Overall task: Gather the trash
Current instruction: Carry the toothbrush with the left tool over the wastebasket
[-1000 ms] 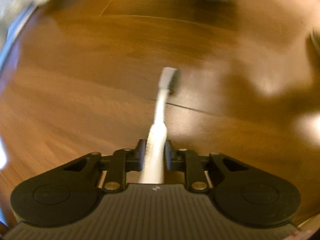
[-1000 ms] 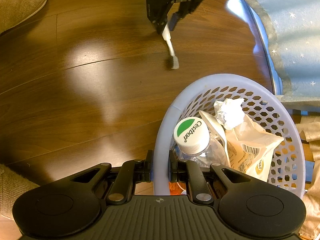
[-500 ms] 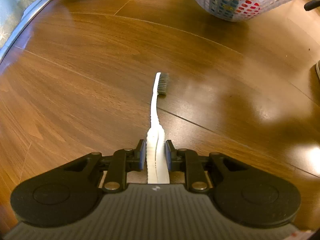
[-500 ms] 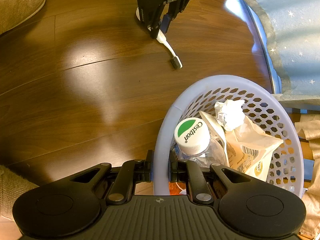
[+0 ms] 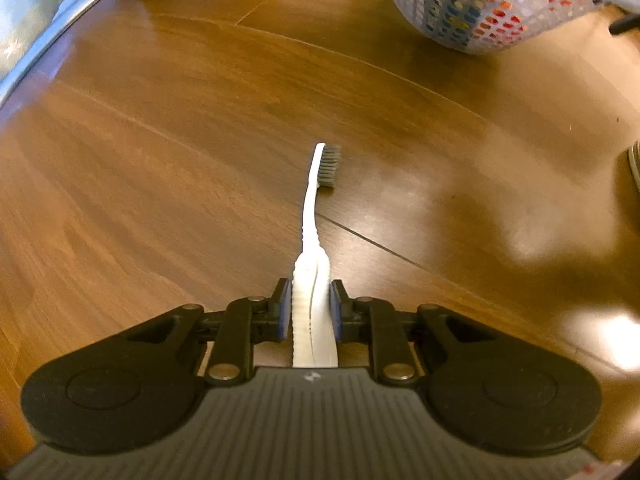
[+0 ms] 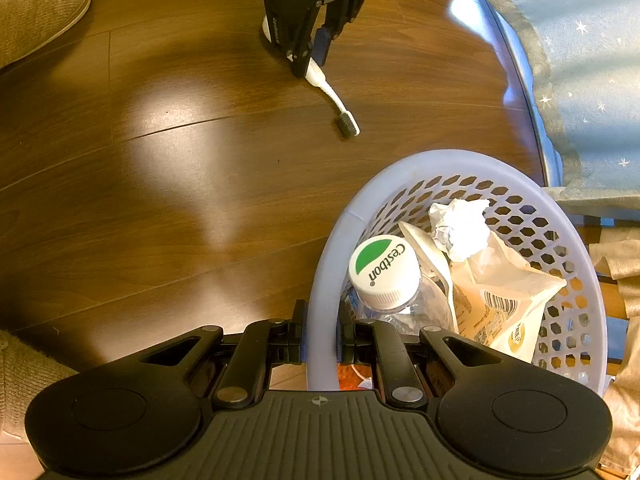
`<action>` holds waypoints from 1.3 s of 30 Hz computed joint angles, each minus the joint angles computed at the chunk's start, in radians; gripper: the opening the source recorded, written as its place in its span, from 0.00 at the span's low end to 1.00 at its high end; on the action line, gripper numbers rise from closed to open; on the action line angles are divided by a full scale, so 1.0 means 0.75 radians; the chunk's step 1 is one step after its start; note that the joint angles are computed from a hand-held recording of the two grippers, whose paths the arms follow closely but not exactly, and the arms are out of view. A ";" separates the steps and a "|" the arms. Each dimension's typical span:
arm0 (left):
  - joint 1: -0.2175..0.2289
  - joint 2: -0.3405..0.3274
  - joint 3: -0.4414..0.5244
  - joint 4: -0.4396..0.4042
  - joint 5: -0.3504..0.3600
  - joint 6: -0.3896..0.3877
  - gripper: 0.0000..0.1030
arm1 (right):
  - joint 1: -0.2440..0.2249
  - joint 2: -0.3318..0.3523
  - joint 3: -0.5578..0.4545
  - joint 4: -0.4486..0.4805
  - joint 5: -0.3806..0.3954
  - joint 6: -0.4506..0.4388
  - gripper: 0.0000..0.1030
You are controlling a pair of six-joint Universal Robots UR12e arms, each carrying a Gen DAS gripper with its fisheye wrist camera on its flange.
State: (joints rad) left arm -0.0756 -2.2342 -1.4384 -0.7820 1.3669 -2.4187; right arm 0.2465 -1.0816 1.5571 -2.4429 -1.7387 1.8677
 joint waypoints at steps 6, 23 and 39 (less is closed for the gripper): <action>0.007 0.023 -0.021 0.014 -0.025 -0.078 0.15 | 0.002 0.001 -0.002 0.003 -0.005 0.004 0.09; 0.005 0.151 -0.008 0.098 -0.113 -0.298 0.15 | 0.005 0.006 -0.010 0.009 -0.010 0.007 0.09; -0.055 0.166 0.102 0.130 -0.285 -0.237 0.16 | 0.005 0.010 -0.012 0.006 -0.015 -0.004 0.09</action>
